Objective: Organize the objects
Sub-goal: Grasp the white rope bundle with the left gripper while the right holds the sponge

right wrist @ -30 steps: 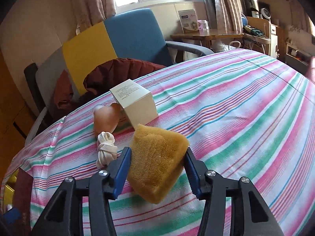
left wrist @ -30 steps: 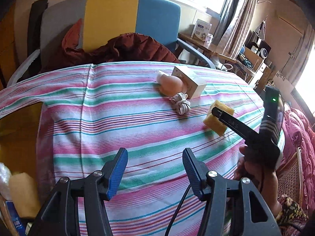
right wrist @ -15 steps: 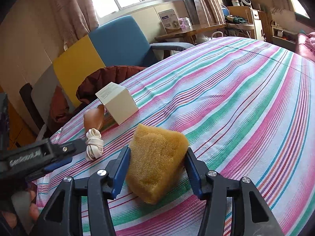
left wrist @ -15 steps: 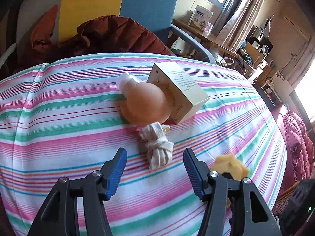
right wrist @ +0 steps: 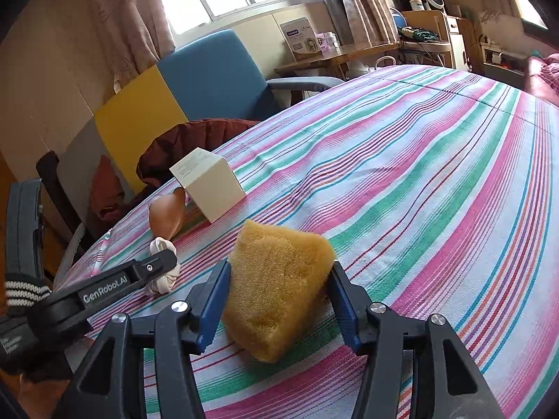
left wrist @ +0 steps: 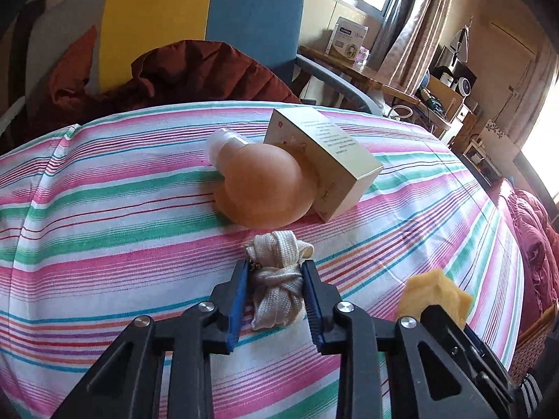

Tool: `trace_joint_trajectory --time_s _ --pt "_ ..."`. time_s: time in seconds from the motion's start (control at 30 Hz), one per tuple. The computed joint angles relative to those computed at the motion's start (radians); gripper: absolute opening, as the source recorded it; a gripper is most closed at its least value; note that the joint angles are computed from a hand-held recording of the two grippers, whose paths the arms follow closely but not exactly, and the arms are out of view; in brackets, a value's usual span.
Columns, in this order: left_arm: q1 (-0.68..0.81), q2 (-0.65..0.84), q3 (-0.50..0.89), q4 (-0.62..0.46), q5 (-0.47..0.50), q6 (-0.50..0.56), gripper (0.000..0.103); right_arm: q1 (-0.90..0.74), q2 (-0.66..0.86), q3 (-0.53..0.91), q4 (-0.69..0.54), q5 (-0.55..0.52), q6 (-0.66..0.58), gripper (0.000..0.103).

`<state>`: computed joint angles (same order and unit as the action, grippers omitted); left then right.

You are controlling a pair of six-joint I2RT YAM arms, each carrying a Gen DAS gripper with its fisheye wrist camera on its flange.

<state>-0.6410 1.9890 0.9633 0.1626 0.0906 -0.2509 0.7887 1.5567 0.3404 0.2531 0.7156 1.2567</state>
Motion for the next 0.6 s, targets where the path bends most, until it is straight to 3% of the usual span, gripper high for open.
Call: trace_joint_trajectory --time_s 0.4,0.6 --pt "0.06 -0.156 -0.285 0.188 -0.014 -0.054 0.03 0.021 0.006 0.051 -0.103 0.04 0.001 0.056" --pt "0.079 -0.205 -0.362 0.227 0.003 -0.064 0.03 0.063 0.044 0.142 -0.195 0.085 -0.075 0.055"
